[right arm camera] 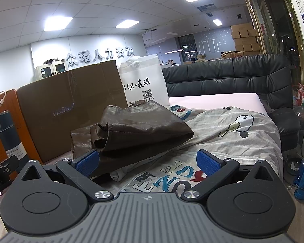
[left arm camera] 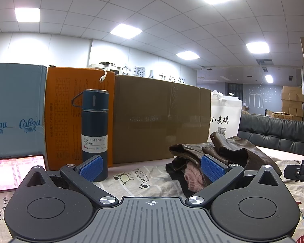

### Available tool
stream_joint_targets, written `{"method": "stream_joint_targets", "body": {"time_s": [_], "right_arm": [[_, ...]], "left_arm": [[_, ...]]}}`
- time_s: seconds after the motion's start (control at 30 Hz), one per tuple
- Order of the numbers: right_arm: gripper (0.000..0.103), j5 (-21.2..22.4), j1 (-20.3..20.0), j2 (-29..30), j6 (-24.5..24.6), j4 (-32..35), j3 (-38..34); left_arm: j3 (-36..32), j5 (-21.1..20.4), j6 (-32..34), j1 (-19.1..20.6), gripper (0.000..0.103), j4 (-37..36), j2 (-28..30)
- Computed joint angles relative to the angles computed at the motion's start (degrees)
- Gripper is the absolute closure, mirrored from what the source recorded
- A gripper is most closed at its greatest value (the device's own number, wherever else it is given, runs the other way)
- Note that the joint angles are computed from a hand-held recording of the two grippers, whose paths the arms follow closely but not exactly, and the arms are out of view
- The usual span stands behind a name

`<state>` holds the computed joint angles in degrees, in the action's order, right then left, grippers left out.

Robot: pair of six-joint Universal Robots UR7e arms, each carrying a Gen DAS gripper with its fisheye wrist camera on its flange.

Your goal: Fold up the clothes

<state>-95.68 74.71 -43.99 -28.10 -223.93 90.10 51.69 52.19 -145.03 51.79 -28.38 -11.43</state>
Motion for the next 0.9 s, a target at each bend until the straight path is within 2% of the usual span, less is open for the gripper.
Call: {"method": "stream_joint_targets", "body": {"time_s": [0.9], "right_arm": [[0.0, -1.6, 0.7, 0.2, -1.7, 1.1, -0.3]], "left_arm": [[-0.1, -0.2, -0.7, 0.0, 0.0, 0.4, -0.1]]}}
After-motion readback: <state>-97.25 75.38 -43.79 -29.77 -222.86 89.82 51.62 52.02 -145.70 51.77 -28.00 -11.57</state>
